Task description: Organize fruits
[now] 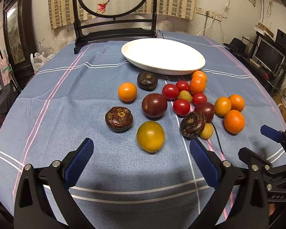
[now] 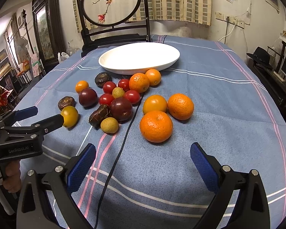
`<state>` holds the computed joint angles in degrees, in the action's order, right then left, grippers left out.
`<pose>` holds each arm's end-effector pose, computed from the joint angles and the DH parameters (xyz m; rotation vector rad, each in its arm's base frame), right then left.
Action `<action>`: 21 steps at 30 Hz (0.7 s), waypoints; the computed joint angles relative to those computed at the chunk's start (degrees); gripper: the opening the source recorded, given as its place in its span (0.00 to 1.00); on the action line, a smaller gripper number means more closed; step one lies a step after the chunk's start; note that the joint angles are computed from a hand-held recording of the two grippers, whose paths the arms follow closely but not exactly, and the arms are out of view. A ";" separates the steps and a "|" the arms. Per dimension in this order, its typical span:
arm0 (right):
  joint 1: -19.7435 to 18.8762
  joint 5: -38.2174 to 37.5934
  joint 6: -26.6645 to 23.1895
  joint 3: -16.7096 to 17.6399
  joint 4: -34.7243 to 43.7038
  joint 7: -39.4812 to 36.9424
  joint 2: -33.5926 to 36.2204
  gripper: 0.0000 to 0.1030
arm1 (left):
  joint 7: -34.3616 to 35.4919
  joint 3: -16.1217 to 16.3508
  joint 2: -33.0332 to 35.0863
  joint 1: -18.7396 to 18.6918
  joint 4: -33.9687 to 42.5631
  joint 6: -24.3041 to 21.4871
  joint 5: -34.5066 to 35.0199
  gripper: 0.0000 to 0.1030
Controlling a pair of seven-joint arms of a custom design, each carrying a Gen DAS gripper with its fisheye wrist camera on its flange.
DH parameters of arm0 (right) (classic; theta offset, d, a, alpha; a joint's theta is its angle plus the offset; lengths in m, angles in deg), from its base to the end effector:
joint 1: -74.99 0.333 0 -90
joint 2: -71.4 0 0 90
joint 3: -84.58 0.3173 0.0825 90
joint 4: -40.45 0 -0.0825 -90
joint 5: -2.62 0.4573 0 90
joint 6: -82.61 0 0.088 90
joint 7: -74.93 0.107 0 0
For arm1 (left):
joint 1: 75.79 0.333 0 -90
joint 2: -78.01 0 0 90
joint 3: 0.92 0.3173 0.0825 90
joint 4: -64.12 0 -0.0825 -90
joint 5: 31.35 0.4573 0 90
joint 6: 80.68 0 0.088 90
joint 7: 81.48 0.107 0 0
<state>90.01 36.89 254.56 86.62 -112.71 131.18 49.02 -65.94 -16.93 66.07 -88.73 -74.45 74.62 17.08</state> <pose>0.4748 0.1027 0.3899 -1.9998 1.4340 -0.5036 0.4715 -0.2909 0.3867 -1.8728 1.7141 -0.6619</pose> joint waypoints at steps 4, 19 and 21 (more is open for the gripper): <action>-0.06 -0.14 -0.10 0.05 0.18 0.18 0.20 0.96 | -0.12 -0.07 0.01 0.00 0.08 -0.24 0.11 0.96; -0.31 -0.32 0.06 0.32 0.40 0.62 0.46 0.96 | 0.29 -0.10 0.13 -0.26 0.27 -0.13 -0.35 0.96; -0.50 -0.46 0.04 0.44 0.49 1.08 0.53 0.96 | 0.07 -0.16 0.19 -0.23 0.30 -0.10 -0.14 0.96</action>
<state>89.51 36.43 254.60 87.06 -112.22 132.26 49.55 -65.87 -17.09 66.25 -88.95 -74.15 74.52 16.94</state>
